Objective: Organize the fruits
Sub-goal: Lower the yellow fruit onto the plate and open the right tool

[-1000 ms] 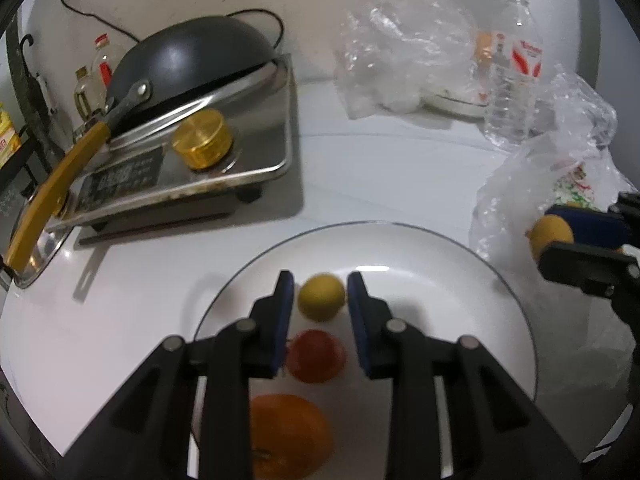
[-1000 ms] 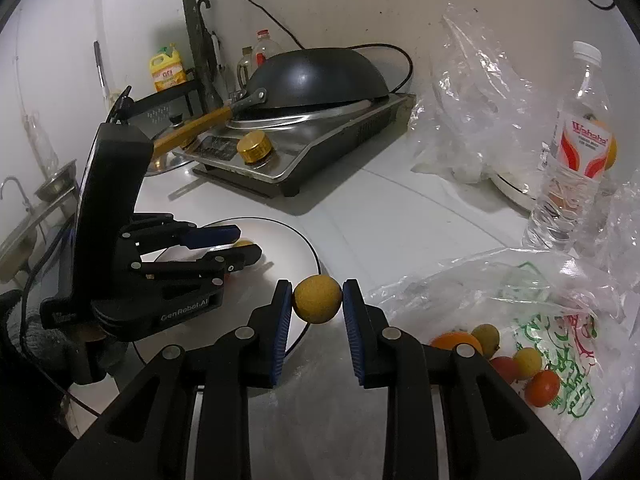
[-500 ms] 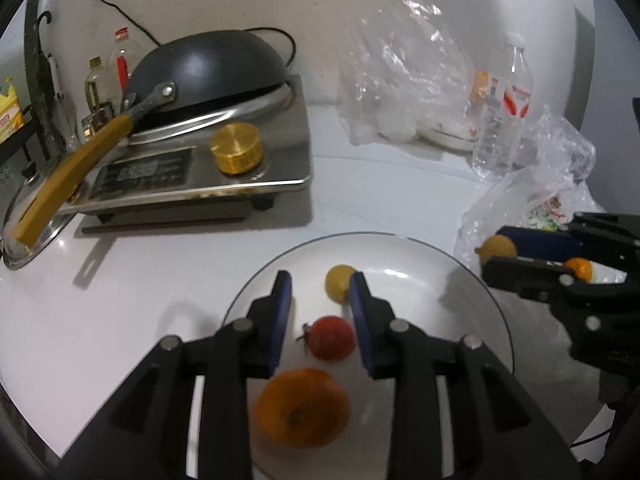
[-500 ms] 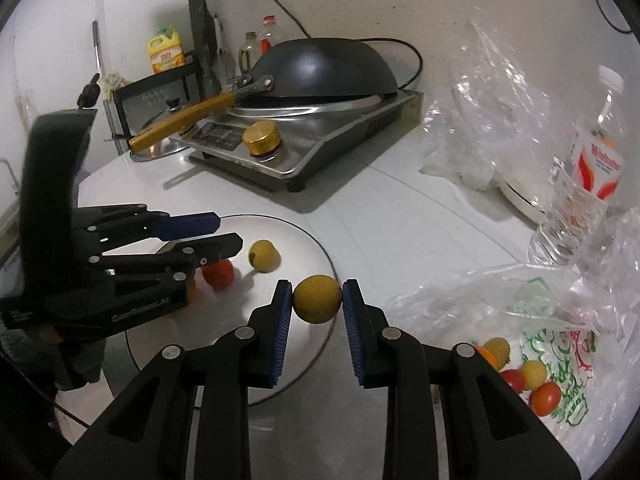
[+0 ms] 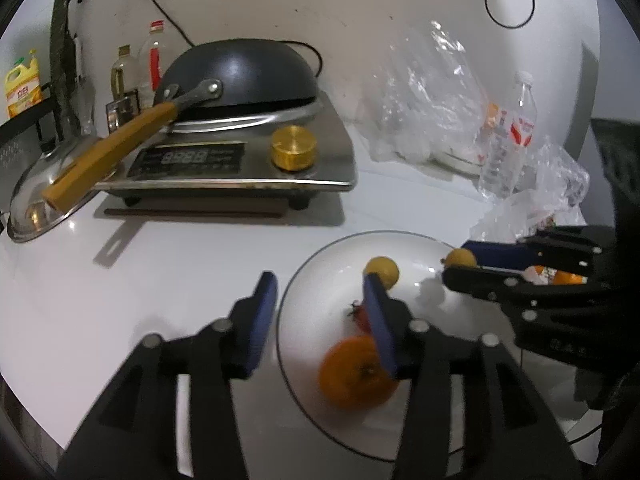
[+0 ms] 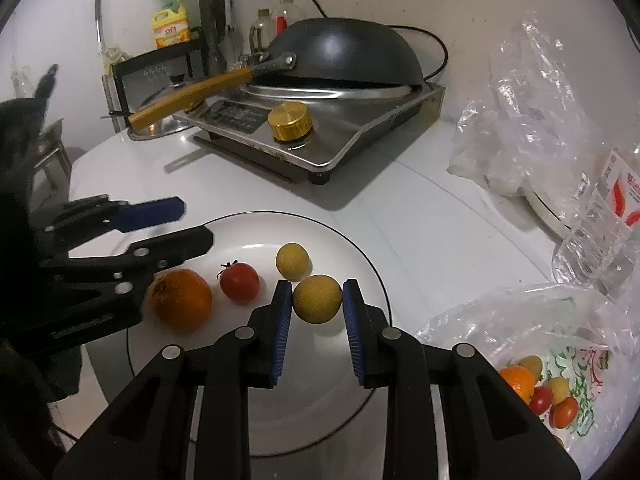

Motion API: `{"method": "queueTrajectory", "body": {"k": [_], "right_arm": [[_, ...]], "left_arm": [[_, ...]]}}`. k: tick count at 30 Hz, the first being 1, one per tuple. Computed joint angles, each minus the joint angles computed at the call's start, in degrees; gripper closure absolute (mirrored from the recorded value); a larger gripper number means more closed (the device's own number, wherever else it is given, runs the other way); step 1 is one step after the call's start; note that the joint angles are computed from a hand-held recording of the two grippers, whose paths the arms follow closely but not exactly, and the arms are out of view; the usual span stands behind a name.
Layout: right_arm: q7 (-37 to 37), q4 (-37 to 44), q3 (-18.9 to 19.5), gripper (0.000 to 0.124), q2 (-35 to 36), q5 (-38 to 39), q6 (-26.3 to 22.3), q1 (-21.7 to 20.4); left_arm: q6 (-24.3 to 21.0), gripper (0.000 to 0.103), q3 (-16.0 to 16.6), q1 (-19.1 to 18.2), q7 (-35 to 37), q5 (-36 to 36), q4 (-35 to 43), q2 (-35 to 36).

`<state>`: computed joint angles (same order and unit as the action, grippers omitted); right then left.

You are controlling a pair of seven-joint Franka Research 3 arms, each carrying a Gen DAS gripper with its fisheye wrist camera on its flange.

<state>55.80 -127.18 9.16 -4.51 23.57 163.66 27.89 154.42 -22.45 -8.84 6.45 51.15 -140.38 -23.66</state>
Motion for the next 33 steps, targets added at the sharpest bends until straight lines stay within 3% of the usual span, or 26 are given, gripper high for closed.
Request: {"method": "queueTrajectory", "body": {"k": [21,33], "right_arm": [[14.73,3.08,0.54,0.096,4.93,-14.6,0.99,-0.29],[11.09,-1.2,0.38,0.096,-0.92,-10.07,2.0,-0.27]], "left_arm": [[6.39,0.054,-1.14,3.18,-2.8,-0.5,-5.46,-4.33],[5.26,0.054,-2.73,2.69,-3.69,-1.45,-4.7,-5.09]]}}
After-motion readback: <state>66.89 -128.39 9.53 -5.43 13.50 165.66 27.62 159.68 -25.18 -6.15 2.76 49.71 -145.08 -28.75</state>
